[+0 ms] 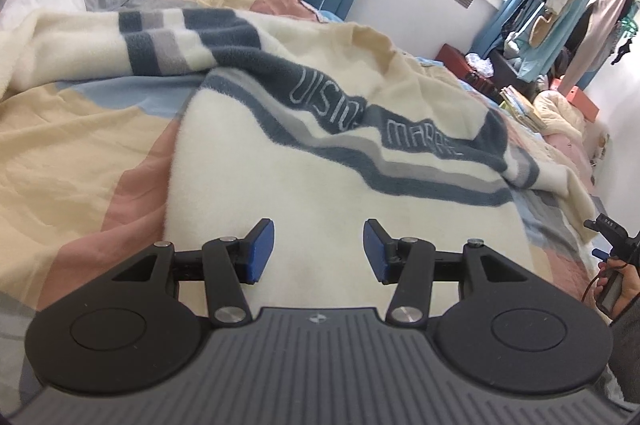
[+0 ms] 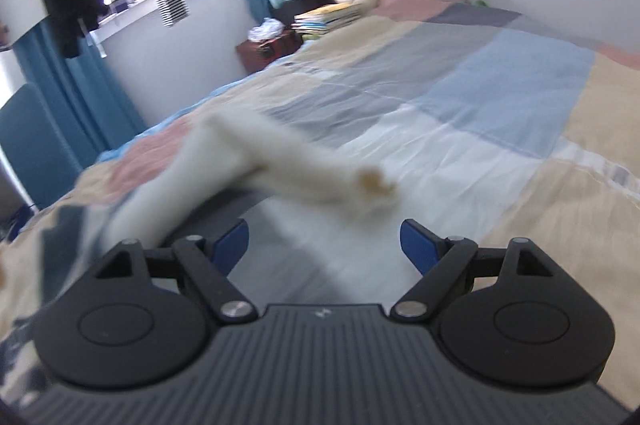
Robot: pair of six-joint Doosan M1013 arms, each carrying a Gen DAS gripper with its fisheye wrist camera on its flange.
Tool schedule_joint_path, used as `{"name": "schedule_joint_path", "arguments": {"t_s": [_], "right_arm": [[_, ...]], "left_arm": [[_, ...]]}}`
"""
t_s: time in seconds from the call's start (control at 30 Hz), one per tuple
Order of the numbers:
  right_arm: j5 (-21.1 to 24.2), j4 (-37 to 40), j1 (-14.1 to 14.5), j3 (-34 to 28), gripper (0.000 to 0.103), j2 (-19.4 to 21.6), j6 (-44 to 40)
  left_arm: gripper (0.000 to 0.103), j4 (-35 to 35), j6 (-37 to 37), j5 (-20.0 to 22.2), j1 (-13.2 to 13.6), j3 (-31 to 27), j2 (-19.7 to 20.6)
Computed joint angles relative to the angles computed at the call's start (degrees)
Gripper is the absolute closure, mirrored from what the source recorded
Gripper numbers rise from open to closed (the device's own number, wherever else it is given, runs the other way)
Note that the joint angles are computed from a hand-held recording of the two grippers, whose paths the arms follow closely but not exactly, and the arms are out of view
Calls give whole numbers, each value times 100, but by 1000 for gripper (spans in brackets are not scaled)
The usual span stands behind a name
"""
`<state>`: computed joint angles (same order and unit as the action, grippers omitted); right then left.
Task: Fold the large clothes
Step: 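Grasp a blanket corner with the right gripper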
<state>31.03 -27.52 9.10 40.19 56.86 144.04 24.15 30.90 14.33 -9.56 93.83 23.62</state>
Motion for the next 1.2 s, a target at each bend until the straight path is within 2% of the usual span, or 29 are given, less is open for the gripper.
{"name": "schedule_joint_path", "arguments": {"t_s": [0.17, 0.27, 0.37, 0.43, 0.47, 0.5, 0.53, 0.6, 0.67, 0.73, 0.93, 1.2], "right_arm": [[-312, 186, -191, -661, 19, 498, -279], [-119, 695, -274, -1416, 21, 918, -936], [188, 1280, -346, -2211, 31, 1315, -1241], [358, 1406, -365, -2621, 59, 1498, -1435], [510, 1475, -381, -2876, 67, 1609, -1457], [655, 1592, -412, -3132, 79, 1721, -1427], [638, 1789, -460, -3147, 86, 1714, -1390], [118, 2052, -546, -2535, 93, 1400, -1189], [-196, 2088, -594, -2168, 94, 1184, -1016], [-316, 1778, -606, -2003, 95, 1045, -824], [141, 1526, -578, -2197, 95, 930, -883], [209, 1637, -346, -2227, 96, 505, -1843]], "left_arm": [[48, -297, 238, 222, 2, -290, 211], [48, -318, 283, 399, -20, -472, 337], [48, -516, 519, 548, -37, -645, 457], [48, -670, 707, 632, -46, -751, 531], [48, -755, 803, 678, -50, -806, 565], [48, -834, 893, 724, -56, -862, 596], [48, -880, 950, 738, -61, -896, 615], [48, -880, 994, 741, -76, -937, 635], [48, -795, 930, 725, -89, -944, 632], [48, -819, 949, 697, -91, -925, 619], [48, -923, 1160, 765, -85, -886, 585], [48, -479, 753, 503, -72, -586, 389]]}}
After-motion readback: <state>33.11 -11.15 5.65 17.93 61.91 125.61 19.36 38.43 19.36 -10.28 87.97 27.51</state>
